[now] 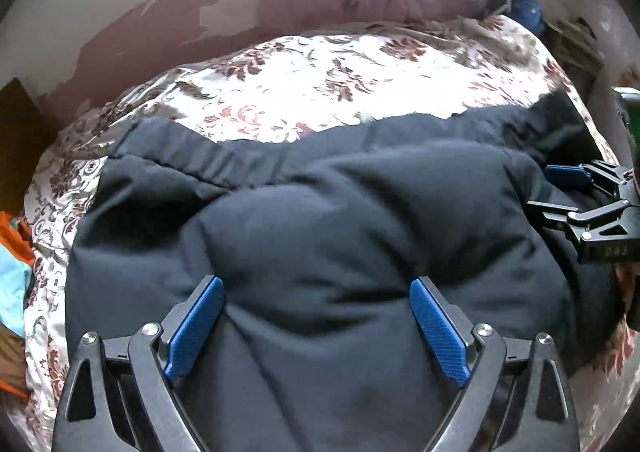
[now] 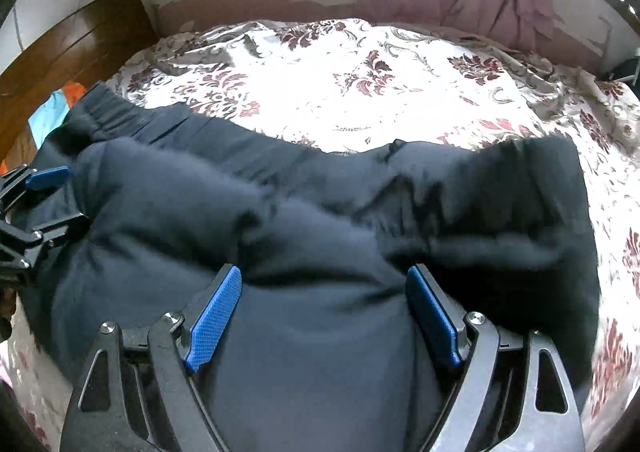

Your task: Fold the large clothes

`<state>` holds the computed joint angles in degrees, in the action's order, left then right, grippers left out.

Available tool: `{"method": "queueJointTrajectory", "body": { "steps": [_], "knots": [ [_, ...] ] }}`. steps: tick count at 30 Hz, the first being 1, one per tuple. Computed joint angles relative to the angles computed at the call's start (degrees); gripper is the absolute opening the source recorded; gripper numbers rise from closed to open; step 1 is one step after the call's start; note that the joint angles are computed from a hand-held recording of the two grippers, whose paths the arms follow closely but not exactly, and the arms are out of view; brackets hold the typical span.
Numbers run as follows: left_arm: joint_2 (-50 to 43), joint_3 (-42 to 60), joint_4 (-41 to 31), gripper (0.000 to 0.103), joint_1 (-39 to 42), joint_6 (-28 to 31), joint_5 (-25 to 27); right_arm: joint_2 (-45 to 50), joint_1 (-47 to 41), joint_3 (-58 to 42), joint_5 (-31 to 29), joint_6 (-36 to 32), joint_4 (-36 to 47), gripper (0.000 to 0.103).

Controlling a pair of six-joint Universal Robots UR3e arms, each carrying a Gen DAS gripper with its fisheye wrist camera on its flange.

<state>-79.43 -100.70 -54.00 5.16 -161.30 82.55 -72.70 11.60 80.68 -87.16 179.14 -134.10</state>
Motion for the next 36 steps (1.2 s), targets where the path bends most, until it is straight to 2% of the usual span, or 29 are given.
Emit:
{"method": "queueJointTrajectory", "body": {
  "steps": [5,16,19,24,27,32,36],
  "knots": [
    [-7.6,5.9,0.5,0.097,1.9,-1.6,0.0,7.5,0.7,-8.2,-0.2,1.0,2.2,0.081],
    [-20.9,15.4,7.5,0.097,1.6,0.1,9.4,12.2,0.0,-10.7,1.7,-1.5,0.0,0.093],
    [-23.1,16.5,7.3,0.103,3.7,-1.2,6.8,13.2,-0.5,-11.0,3.2,-1.4,-1.0,0.095],
    [-24.7,16.3,6.9,0.103,6.0,-1.4,1.9,14.0,-1.6,-11.1,5.9,-1.6,-1.6,0.100],
    [-25.0,16.0,6.4,0.103,7.8,-1.7,-2.0,13.9,-1.9,-8.8,7.1,-1.3,-5.2,0.101],
    [-23.9,11.2,11.2,0.103,10.1,-3.1,-6.9,13.5,-1.9,-5.7,7.3,-0.9,-10.2,0.102],
    [-23.6,8.7,14.6,0.103,10.1,-4.0,-7.4,13.2,-2.5,-4.0,8.7,-0.8,-12.4,0.102]
  ]
}}
